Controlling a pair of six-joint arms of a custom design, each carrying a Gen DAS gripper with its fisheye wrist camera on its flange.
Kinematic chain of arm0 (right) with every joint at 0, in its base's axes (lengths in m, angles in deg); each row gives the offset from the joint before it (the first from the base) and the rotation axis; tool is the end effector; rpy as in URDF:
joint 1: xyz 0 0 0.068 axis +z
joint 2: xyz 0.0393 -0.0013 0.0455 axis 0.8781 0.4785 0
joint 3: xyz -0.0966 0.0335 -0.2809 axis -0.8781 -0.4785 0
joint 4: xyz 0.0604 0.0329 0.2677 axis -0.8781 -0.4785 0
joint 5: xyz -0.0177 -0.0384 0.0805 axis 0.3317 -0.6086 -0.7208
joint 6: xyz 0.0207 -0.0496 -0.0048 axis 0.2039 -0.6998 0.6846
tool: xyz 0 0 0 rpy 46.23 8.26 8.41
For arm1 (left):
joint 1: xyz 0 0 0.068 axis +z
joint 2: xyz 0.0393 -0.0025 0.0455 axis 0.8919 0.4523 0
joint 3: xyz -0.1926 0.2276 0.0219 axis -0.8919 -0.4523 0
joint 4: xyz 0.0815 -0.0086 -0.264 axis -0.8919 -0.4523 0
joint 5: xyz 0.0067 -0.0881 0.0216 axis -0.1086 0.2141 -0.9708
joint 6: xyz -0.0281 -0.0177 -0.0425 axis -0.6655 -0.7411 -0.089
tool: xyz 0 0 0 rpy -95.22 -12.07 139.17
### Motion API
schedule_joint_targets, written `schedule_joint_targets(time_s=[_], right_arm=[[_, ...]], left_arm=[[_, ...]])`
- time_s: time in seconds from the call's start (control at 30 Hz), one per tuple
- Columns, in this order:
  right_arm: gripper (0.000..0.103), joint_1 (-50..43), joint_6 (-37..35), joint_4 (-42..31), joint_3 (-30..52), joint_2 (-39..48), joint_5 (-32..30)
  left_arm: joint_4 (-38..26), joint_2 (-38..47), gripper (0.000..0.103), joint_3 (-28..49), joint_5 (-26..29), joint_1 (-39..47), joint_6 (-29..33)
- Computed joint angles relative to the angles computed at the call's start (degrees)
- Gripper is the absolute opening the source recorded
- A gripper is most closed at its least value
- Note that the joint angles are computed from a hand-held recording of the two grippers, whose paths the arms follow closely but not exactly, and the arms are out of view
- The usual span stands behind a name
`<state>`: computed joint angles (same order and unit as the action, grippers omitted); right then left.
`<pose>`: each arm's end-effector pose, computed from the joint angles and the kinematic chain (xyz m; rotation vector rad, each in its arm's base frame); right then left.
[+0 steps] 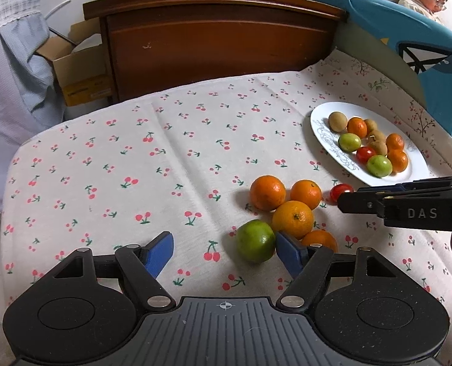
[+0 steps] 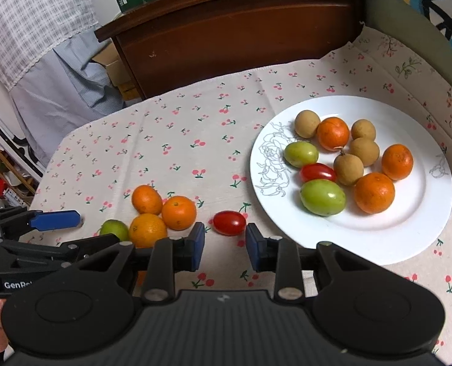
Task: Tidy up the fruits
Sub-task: 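Grasp a green fruit with the left tool while the right grasps a red cherry tomato, then carry the green fruit to the plate with the left tool while the right carries the tomato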
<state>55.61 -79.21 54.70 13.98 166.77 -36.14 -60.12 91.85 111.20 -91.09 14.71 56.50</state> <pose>0.2141 -0.0054 0.0804 -0.2589 2.4187 0.4797 0.1714 -0.1722 0.0813 0.1765 2.4192 -0.1294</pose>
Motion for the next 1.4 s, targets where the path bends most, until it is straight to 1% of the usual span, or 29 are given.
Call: schedule_joint_targets(time_s=[0.1, 0.13, 0.17, 0.3, 0.33, 0.37, 0.4, 0.47, 0.5, 0.57, 0.73, 1.07, 1.2, 1.4], right_arm=[[0.031, 0.7, 0.2, 1.2, 0.1, 0.9, 0.6], [0.031, 1.0, 0.5, 1.8, 0.1, 1.3, 0.9], [0.031, 1.2, 0.8, 2.4, 0.1, 1.8, 1.2], [0.031, 2.3, 1.3, 5.1, -0.2, 2.9, 2.2], [0.031, 2.3, 1.3, 5.4, -0.2, 3.1, 2.2], [0.031, 2.4, 1.3, 5.6, -0.2, 3.2, 2.3], [0.029, 2.4, 1.3, 5.8, -0.3, 3.3, 2.5], [0.027, 2.5, 1.2, 6.0, -0.3, 3.3, 2.7], [0.026, 2.5, 1.2, 6.0, -0.3, 3.3, 2.7], [0.026, 2.6, 1.0, 5.8, -0.4, 3.1, 2.8], [0.026, 2.4, 1.0, 4.9, -0.3, 2.6, 2.5], [0.025, 1.0, 1.0, 0.9, 0.1, -1.8, -0.9], [0.025, -0.5, 0.7, -1.7, 0.4, -4.8, -3.4], [0.025, -5.5, 0.9, -6.9, 2.2, -11.1, -8.0]], left_arm=[[1.1, 1.1, 0.073, 0.2, -0.1, 0.0, 0.2], [1.3, 1.4, 0.07, 0.3, -0.1, 0.1, 0.2], [1.9, 1.8, 0.066, 0.3, 0.4, 0.3, 0.3], [3.6, 2.4, 0.055, 0.1, 1.5, 0.6, 0.9], [3.9, 2.5, 0.05, 0.1, 2.0, 0.7, 1.1], [4.1, 2.5, 0.046, 0.1, 2.4, 0.7, 1.3], [4.2, 2.6, 0.044, 0.2, 2.5, 0.5, 1.5], [4.7, 3.2, 0.038, 0.4, 2.4, 0.3, 1.9], [5.0, 3.5, 0.037, 0.4, 2.2, 0.1, 2.2], [5.4, 3.5, 0.028, 0.4, 3.1, 0.1, 2.7], [6.2, 3.5, 0.028, 0.0, 3.1, 0.0, 2.3], [5.0, 0.0, 0.028, -0.8, 1.8, 0.2, 0.7], [4.0, -2.2, 0.028, -0.7, 1.3, 0.5, 0.0], [3.5, -6.1, 0.028, -0.1, 0.0, -0.4, 1.0]])
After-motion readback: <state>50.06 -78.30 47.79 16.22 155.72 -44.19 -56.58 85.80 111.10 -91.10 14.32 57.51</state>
